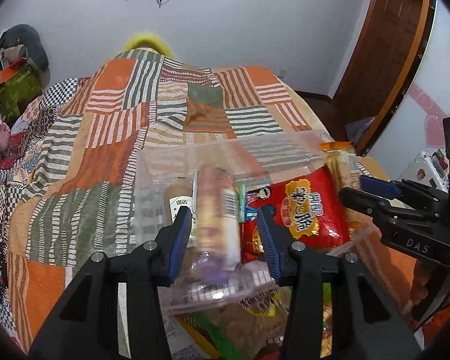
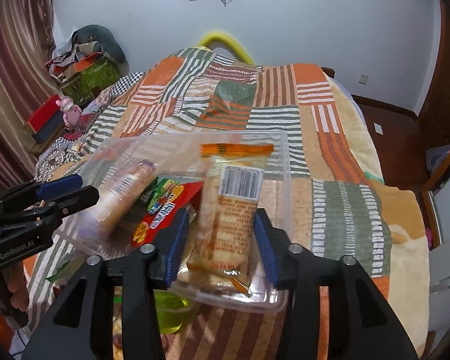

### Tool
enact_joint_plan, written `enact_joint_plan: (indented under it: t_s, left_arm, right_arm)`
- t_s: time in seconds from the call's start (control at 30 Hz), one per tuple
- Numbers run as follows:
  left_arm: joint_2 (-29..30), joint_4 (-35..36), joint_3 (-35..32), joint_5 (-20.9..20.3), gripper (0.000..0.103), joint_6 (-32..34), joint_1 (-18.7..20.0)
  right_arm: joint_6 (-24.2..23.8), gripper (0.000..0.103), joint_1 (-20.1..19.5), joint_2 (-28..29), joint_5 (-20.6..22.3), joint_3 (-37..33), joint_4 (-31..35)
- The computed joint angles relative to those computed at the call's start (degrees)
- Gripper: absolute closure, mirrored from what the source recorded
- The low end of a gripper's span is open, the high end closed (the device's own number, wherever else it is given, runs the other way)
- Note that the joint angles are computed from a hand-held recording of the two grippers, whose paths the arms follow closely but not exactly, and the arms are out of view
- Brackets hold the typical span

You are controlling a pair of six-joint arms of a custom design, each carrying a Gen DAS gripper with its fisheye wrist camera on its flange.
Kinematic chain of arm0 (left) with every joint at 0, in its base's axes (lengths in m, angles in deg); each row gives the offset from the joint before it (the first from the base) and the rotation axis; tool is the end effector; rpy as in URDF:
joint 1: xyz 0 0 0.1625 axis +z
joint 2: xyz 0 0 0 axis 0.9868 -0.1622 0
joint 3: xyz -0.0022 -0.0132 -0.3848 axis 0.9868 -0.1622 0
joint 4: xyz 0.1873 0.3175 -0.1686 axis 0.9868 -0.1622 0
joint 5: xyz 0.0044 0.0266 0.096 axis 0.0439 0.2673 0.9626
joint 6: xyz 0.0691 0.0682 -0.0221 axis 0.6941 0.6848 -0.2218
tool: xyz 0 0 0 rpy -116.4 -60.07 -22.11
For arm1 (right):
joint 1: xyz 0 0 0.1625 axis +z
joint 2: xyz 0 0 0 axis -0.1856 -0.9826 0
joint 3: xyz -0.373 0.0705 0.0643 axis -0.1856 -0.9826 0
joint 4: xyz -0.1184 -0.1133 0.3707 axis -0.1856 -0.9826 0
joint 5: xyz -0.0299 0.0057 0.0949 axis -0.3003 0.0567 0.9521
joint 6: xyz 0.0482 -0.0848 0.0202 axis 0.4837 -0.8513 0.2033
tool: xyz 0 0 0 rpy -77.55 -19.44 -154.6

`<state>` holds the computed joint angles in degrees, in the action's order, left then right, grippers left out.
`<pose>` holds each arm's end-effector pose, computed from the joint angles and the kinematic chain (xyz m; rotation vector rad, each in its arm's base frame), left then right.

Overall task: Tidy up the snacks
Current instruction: 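Place the biscuit pack and small cake into the clear box, releasing both, then move both open tools back toward the remaining snacks on the bed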

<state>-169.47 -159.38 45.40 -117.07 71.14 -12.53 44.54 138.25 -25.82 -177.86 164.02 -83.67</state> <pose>-0.0264 -0.5490 0.3248 0.7173 2.4963 -0.6979 0.4177 -0.4427 0.0104 0.3957 -2.3922 0.7682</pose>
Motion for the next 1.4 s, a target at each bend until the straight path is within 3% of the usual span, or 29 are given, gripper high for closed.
enact_joint_plan:
  t_s: [0.1,0.63,0.9,1.13,1.4]
  left_arm:
    - [-2.3,0.3,1.2,-0.1,0.058,0.2,-0.7]
    - [-19.8,6.3,9.8,1.6,0.048,0.4,-3.0]
    - [-28.2,12.3,14.9,2.2,0.045,-0.3,-2.8]
    - [-34.3,16.9,19.0,2.0,0.042,-1.3,-2.0]
    - [-38.3,20.2,22.0,2.0,0.036,-2.8,-2.5]
  right_arm:
    - [-0.6,0.049,0.6,-0.4,-0.7,0.6,-1.0]
    - [0.6,0.036,7.0,-3.6,-0.9,6.1,-4.1]
    - [7.1,0.028,8.8,-2.6,2.7,8.5,-1.7]
    - [13.7,0.028,8.7,-0.7,7.5,9.3,3.2]
    - [15.6,0.028,9.0,1.9,8.9,7.5,7.2]
